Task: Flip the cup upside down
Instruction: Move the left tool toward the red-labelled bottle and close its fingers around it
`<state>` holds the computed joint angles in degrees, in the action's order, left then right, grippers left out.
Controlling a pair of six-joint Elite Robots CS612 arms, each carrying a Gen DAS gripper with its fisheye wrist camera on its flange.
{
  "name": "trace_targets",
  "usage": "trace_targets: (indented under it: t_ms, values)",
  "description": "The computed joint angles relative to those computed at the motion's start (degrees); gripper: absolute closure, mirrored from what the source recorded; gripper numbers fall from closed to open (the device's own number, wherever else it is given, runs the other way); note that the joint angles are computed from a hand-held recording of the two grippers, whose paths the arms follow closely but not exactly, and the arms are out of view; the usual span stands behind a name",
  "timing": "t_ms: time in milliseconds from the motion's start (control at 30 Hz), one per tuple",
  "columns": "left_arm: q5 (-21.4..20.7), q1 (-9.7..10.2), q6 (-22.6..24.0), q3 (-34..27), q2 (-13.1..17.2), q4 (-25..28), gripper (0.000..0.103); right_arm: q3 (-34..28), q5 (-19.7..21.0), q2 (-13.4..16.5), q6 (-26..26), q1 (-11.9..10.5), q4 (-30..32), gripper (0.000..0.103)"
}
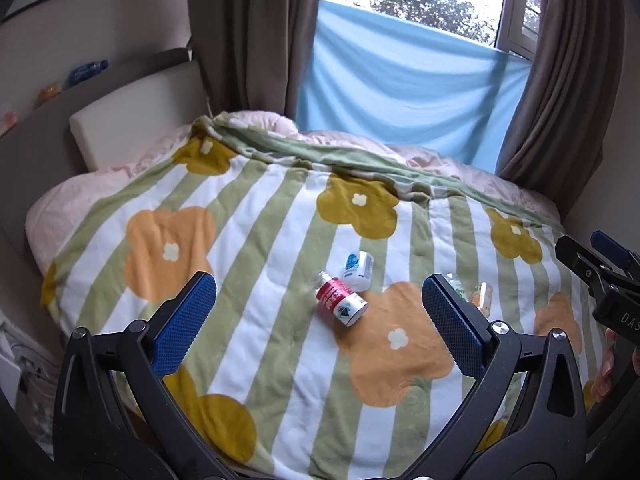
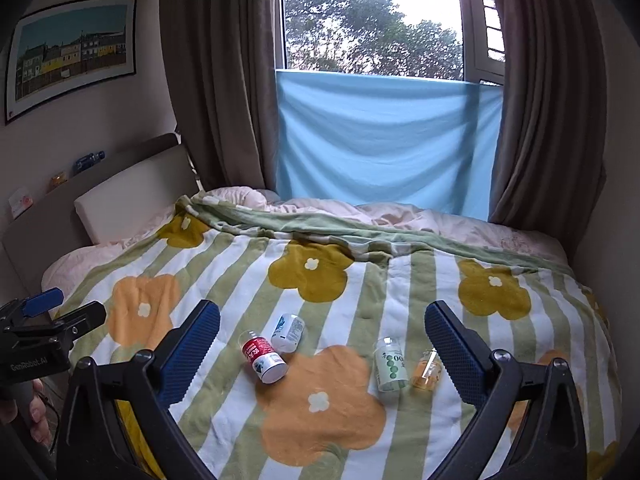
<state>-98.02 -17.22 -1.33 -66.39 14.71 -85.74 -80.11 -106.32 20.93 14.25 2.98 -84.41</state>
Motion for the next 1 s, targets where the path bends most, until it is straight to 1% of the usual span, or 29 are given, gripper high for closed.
trace_targets:
  t_ms: [100, 233, 333, 400, 533, 667, 733, 833, 900, 933, 1000]
  values:
    - [1.7, 0.28, -1.6, 2.2, -0.1, 2.3, 0.000, 4.5, 6.7, -1.1, -2.3, -1.3, 2.3, 0.001]
    - [3.3, 0.49, -3.7, 5.1, 0.0, 5.7, 0.000, 12.9, 14.8, -3.2, -6.9, -2.6, 6.0, 0.001]
    - [3.5, 0.72, -4.8, 7.0, 0.7, 7.8, 0.000, 20.2, 19.5, -4.7, -10.9, -3.3, 7.8, 0.001]
    - [3.9, 0.78, -5.4, 8.2, 1.2, 8.8, 0.000, 25.6, 21.1, -5.9, -13.4, -3.3, 8.2, 0.001]
    - [3.1, 1.08, -6.4, 11.9, 1.9, 9.2, 0.000, 36.0, 23.3, -8.2, -17.3, -3.1, 7.0, 0.001]
    - [3.1, 0.99, -7.2, 13.1, 3.1, 9.1, 0.000, 47.2, 25.1, -11.3, -17.7, -3.1, 4.6, 0.001]
    - [2.6, 0.97, -8.1, 12.6, 3.9, 9.5, 0.000, 53.0, 25.2, -13.3, -17.8, -3.0, 3.7, 0.001]
    - [1.4, 1.01, -9.2, 12.1, 4.8, 10.7, 0.000, 57.5, 23.9, -14.6, -19.2, -2.6, 1.4, 0.002]
    - [0.4, 1.09, -9.8, 11.5, 5.4, 11.5, 0.000, 60.4, 23.2, -15.6, -20.4, -2.5, 0.0, 0.011]
    - [-0.1, 1.15, -10.1, 11.1, 5.7, 11.8, 0.000, 62.9, 22.9, -16.7, -21.0, -2.4, -0.7, 0.013]
    - [-0.9, 1.31, -10.5, 10.3, 6.2, 12.2, 0.000, 67.1, 22.8, -18.5, -22.3, -2.3, -1.8, 0.025]
